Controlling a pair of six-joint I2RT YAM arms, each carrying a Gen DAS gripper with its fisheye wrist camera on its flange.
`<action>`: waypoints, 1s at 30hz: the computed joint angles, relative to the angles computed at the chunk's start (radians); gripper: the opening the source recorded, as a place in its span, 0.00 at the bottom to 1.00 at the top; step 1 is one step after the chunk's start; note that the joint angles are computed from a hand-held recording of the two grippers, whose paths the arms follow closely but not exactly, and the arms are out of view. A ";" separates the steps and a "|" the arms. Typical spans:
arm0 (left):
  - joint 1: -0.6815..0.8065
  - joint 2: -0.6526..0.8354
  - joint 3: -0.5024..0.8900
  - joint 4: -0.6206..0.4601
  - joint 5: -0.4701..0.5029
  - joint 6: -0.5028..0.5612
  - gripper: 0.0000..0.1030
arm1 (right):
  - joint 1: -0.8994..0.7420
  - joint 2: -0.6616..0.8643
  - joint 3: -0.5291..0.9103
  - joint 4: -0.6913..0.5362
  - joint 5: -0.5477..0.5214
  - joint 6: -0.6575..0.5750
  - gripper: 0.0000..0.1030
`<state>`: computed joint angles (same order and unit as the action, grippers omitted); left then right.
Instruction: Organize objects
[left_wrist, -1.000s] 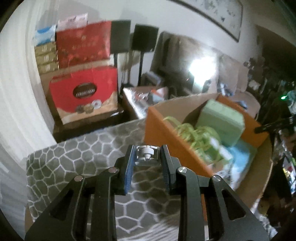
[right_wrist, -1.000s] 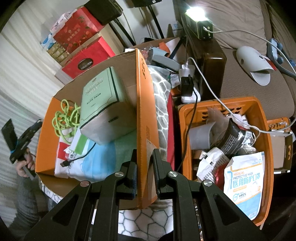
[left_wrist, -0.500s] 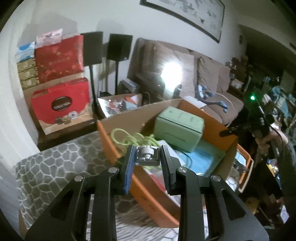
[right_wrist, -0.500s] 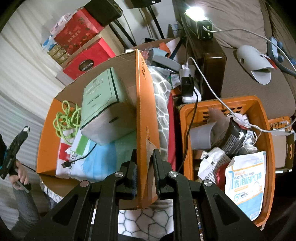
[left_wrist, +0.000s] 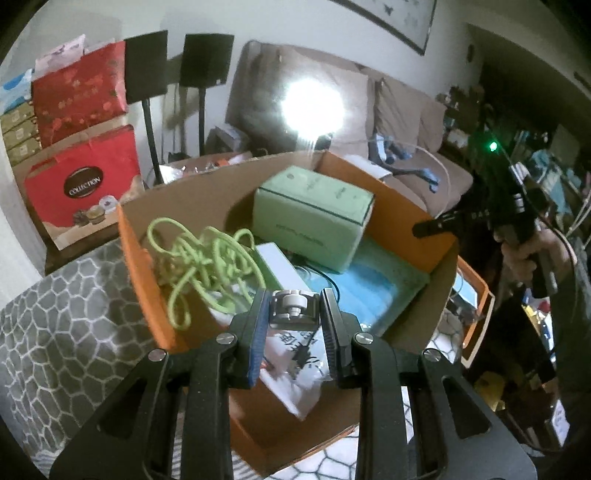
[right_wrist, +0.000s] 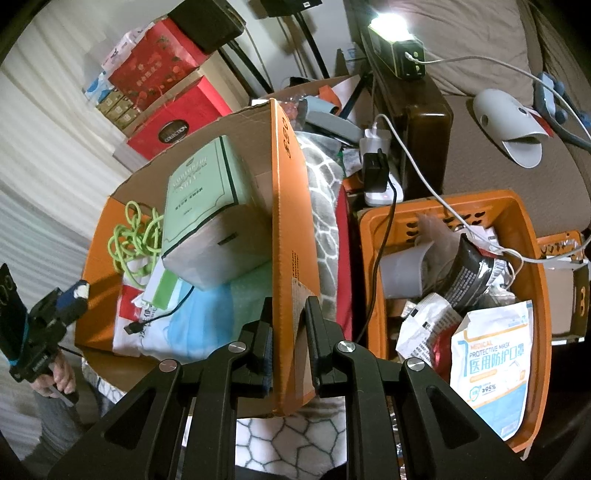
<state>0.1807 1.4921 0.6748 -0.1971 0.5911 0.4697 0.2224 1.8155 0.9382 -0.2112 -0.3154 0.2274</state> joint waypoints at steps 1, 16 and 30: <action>-0.005 0.006 0.002 -0.003 -0.003 -0.001 0.25 | 0.000 0.000 0.000 0.001 -0.001 0.001 0.14; -0.010 0.002 0.018 -0.031 -0.019 -0.041 0.46 | 0.001 0.002 -0.001 0.006 0.001 0.004 0.14; 0.080 -0.091 0.011 -0.056 -0.094 -0.127 0.74 | 0.006 0.000 -0.005 0.008 0.010 0.006 0.14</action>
<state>0.2607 1.4014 0.6860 -0.2535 0.4967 0.3428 0.2287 1.8151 0.9332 -0.2032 -0.3051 0.2331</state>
